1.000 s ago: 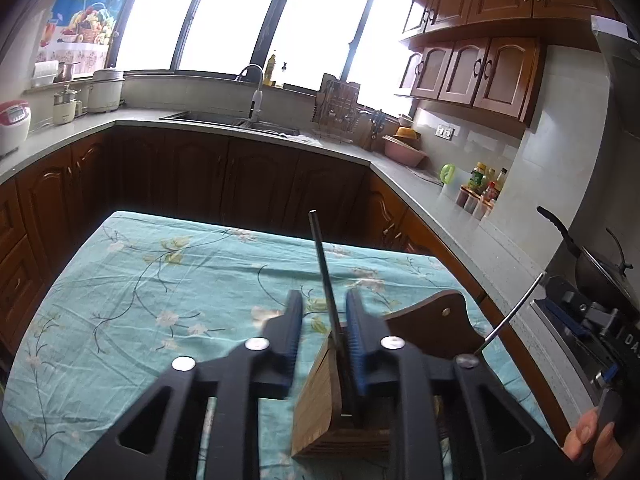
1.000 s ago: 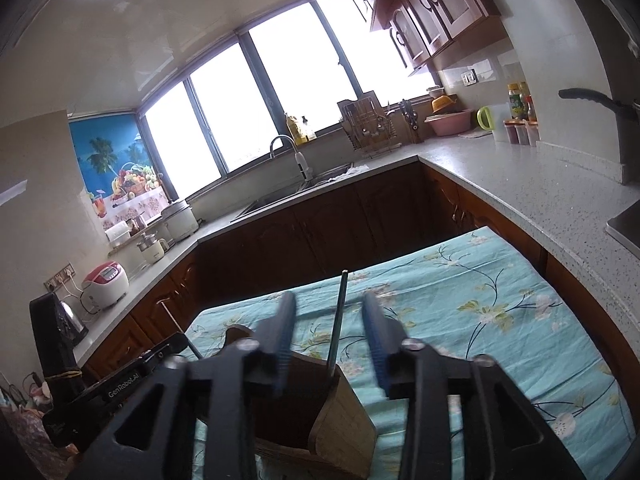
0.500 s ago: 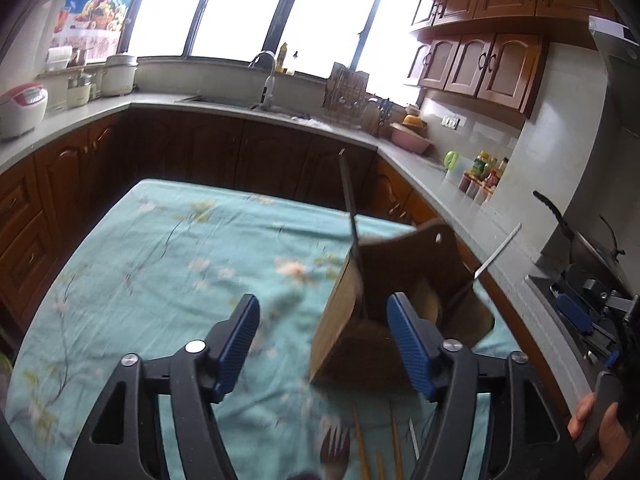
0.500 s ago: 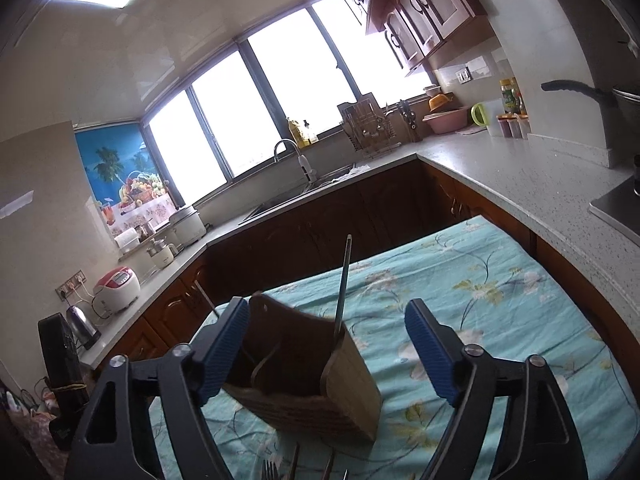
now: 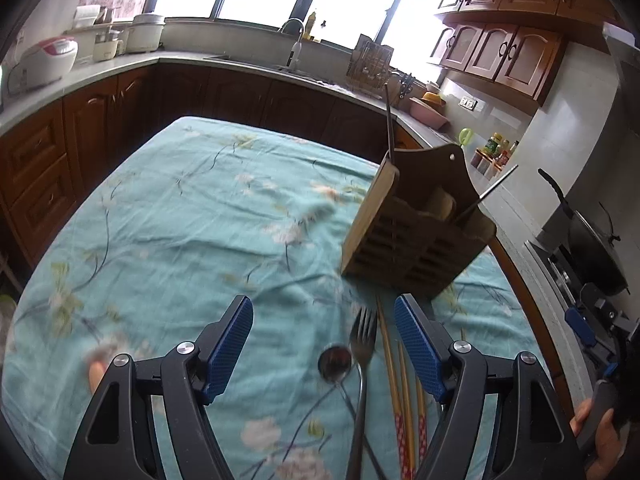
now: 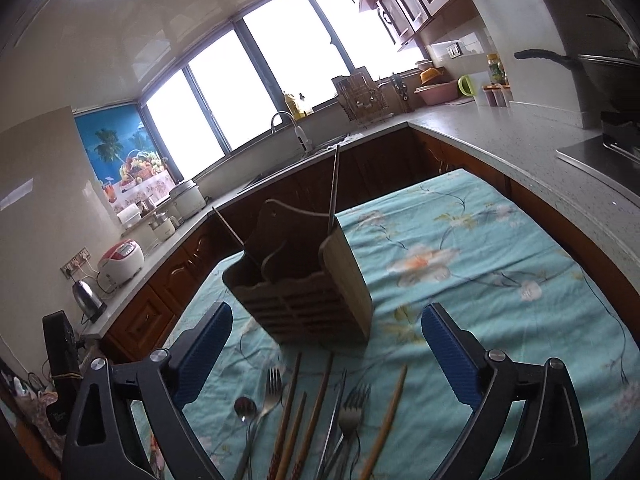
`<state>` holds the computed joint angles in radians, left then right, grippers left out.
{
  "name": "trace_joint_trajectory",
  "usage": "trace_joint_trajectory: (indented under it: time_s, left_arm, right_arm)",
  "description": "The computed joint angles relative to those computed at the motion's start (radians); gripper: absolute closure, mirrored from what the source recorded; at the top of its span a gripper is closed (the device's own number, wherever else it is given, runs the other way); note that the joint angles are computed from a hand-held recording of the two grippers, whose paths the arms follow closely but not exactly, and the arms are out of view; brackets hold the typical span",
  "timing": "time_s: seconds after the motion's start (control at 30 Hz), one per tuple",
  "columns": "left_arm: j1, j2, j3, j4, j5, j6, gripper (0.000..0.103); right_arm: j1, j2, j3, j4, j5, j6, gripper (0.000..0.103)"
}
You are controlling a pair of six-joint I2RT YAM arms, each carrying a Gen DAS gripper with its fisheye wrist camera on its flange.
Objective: Organize utensils
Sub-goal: 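Move both open tools back down to the loose utensils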
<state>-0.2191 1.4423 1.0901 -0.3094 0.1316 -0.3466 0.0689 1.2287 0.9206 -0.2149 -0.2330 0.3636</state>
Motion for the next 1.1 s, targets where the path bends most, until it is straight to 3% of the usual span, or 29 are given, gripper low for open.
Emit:
trace_joint_trajectory:
  time_s: [0.47,0.73,1.1]
  left_arm:
    - [0.019,-0.176,-0.157,-0.078,0.010,0.012,0.030]
    - [-0.002,-0.147,-0.138,-0.106,-0.003,0.011,0.030]
    - [-0.033,0.003,-0.027,-0.100,-0.023,0.033,0.030]
  right_arm:
    - [0.032,-0.164,-0.135,-0.105,0.061,-0.013,0.006]
    - [0.036,-0.180,-0.195,-0.113,0.064,-0.017,0.006]
    - [0.011,-0.132,-0.200,-0.091,0.050,-0.034,0.006]
